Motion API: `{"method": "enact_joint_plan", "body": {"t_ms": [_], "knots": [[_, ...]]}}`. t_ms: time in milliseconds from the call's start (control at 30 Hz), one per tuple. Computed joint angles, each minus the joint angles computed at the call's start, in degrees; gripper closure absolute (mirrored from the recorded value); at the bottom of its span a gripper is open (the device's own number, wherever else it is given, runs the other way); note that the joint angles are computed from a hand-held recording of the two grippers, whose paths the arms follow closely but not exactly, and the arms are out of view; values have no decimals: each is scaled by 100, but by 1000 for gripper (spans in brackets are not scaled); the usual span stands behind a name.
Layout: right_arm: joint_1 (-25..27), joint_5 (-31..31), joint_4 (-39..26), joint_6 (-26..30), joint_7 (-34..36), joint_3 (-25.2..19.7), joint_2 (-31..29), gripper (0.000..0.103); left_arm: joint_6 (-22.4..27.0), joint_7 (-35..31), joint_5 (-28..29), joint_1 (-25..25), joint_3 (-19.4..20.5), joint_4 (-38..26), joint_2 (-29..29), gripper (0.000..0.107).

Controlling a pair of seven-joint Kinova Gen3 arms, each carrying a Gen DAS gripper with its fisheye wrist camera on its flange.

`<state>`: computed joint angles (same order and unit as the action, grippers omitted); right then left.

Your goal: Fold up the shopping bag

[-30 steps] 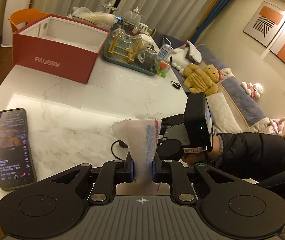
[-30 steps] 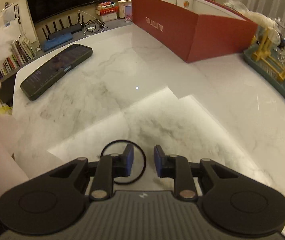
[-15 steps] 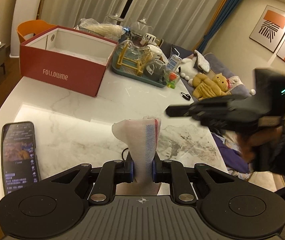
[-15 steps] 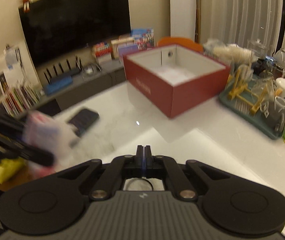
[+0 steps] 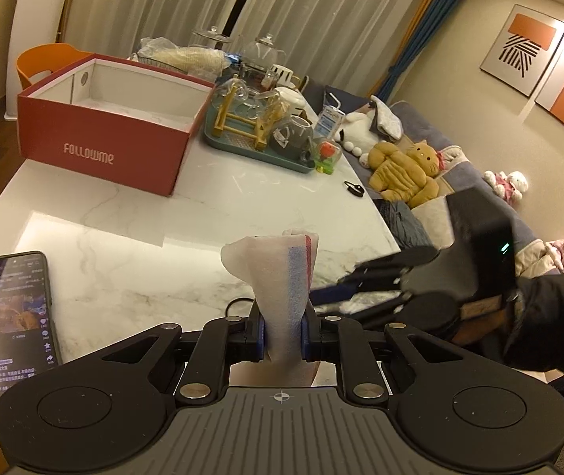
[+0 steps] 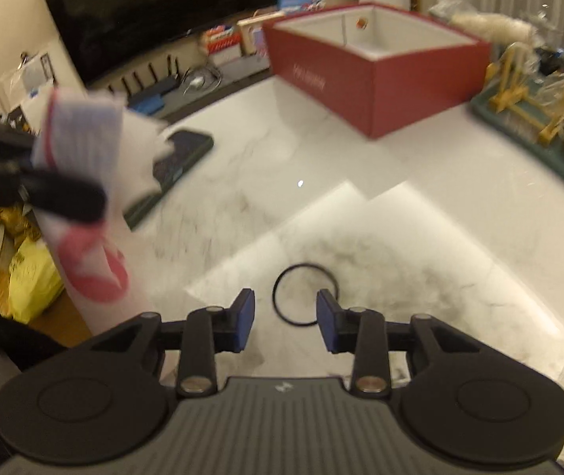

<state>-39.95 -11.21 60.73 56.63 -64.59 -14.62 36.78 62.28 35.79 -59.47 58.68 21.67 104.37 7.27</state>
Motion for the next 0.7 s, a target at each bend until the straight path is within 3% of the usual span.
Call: {"method": "enact_joint_plan", "body": {"t_ms": [167,300,367,533,700], "knots": [[-332,299,-477,298,-35,206,430,77,104,194,66,24,25,38,-27,91],[-481,700,-422,183,530,161,463,84,121,219,84,16,25,37,-18,91],[-580,821,-619,407,723,192,533,103,119,256,78,8,16,51,-18,91],[-638,738,-1050,816,556,301,688,103,94,257,41,-29,2,67,-9,91],[-31,-129,-1133,757,-98,88,436,103,40,164,34,-52,-15,55,5,91]]}}
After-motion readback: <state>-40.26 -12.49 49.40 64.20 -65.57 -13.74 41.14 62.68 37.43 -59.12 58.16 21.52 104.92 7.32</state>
